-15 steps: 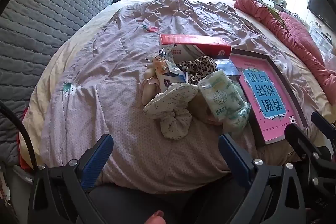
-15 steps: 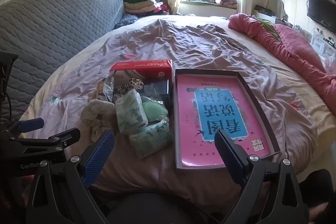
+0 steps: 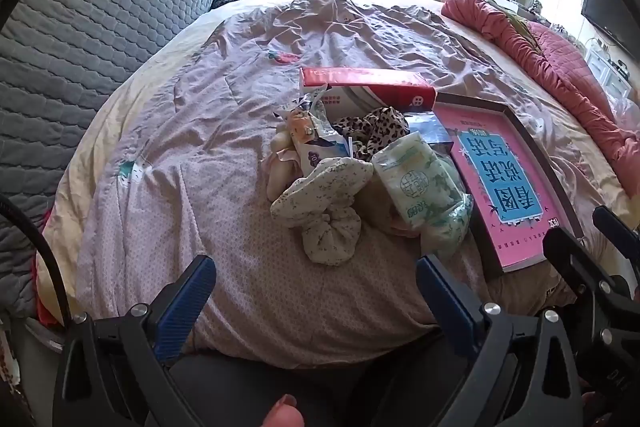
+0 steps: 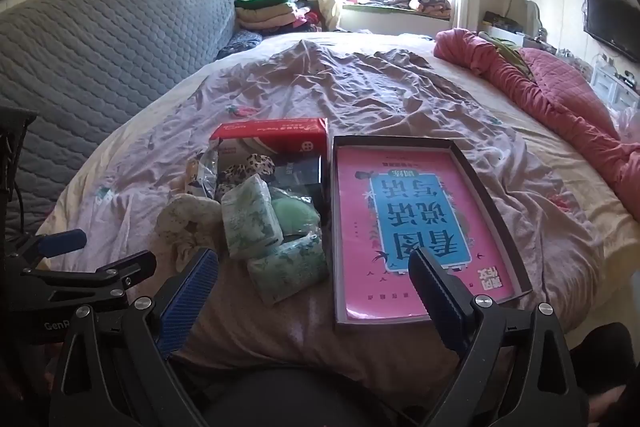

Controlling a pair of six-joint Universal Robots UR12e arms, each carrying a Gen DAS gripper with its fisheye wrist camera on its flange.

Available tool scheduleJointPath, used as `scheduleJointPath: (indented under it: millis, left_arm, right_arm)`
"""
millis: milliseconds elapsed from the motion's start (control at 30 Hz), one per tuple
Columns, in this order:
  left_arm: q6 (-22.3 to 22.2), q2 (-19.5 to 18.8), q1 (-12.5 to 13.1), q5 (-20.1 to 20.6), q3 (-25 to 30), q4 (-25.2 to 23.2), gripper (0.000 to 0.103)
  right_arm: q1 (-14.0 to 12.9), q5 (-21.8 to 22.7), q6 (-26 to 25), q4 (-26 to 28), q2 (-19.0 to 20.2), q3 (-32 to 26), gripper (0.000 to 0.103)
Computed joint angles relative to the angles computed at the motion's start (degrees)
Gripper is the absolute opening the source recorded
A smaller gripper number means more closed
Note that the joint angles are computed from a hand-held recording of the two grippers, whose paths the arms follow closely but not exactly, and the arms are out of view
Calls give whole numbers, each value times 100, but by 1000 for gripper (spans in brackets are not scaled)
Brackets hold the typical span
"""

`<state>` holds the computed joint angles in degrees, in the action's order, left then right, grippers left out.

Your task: Organize soft objects

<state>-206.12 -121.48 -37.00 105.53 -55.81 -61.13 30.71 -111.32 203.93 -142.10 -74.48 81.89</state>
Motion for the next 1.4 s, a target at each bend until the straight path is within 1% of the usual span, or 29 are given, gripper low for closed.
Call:
scheduleJointPath:
  millis: [167, 367, 1400]
  left_arm:
    - [38, 12, -7, 7, -31, 27, 101]
    - [7, 19, -2, 14, -43, 32, 101]
    - [63, 11, -27, 90, -23, 88, 101]
  right_arm:
    - [-2, 10, 15, -36, -34, 56, 96]
    - [-4, 8, -3, 73, -27, 20, 96]
    - [-7, -22, 15, -28, 7, 23, 96]
